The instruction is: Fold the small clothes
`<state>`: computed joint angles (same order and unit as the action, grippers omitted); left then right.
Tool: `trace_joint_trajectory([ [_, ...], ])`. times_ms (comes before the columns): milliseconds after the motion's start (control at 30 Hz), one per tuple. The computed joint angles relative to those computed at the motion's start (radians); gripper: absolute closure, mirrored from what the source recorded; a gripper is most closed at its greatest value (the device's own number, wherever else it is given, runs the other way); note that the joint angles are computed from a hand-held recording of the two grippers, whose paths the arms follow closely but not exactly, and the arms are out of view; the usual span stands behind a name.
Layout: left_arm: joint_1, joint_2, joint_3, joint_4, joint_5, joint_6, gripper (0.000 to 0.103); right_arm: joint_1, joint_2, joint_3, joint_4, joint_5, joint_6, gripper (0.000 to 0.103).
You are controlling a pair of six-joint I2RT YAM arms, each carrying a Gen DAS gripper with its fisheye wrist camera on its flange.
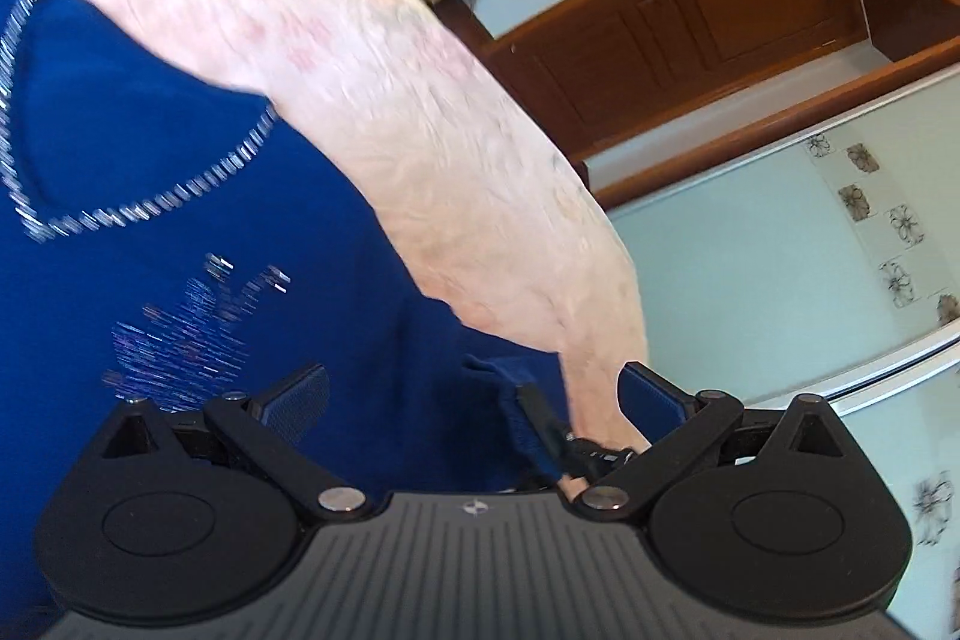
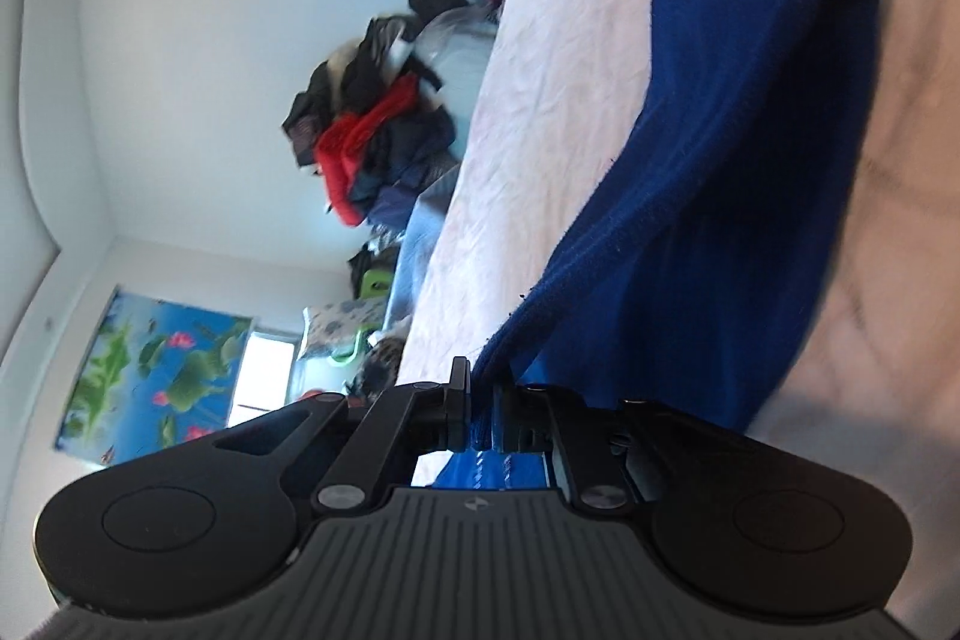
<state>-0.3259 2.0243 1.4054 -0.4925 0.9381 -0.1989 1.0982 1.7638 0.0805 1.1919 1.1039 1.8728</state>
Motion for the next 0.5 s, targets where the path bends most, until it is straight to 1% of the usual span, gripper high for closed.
trace_joint_trajectory([
  [33,-0.020,0.031,0.021,-0.011,0.007,-0.030,0.000,-0.002,0.035,-0.001,0.072,-0.009,-0.028,0.091],
  [100,-0.041,0.087,0.060,-0.048,0.040,-0.072,0.000,0.000,0.086,0.004,0.174,-0.030,-0.079,0.091],
  [200,-0.052,0.147,0.097,-0.093,0.080,-0.105,0.001,-0.007,0.100,0.032,0.190,-0.094,-0.140,0.091],
  [233,-0.052,0.154,0.095,-0.090,0.084,-0.116,0.002,-0.010,0.106,0.043,0.192,-0.116,-0.156,0.091],
  [267,-0.052,0.158,0.096,-0.090,0.076,-0.119,0.014,-0.005,0.113,0.053,0.189,-0.129,-0.164,0.091],
  [300,-0.051,0.167,0.106,-0.111,0.071,-0.097,0.024,-0.001,0.121,0.062,0.187,-0.138,-0.168,0.091],
  [333,-0.051,0.177,0.125,-0.146,0.069,-0.074,0.044,0.002,0.138,0.067,0.204,-0.143,-0.170,0.091],
  [367,-0.049,0.193,0.149,-0.183,0.069,-0.050,0.056,0.008,0.159,0.070,0.229,-0.147,-0.168,0.091],
  [433,-0.040,0.212,0.181,-0.240,0.060,-0.015,0.056,0.022,0.180,0.081,0.239,-0.140,-0.165,0.091],
  [500,-0.033,0.215,0.178,-0.236,0.063,-0.022,0.056,0.032,0.186,0.083,0.255,-0.143,-0.173,0.091],
])
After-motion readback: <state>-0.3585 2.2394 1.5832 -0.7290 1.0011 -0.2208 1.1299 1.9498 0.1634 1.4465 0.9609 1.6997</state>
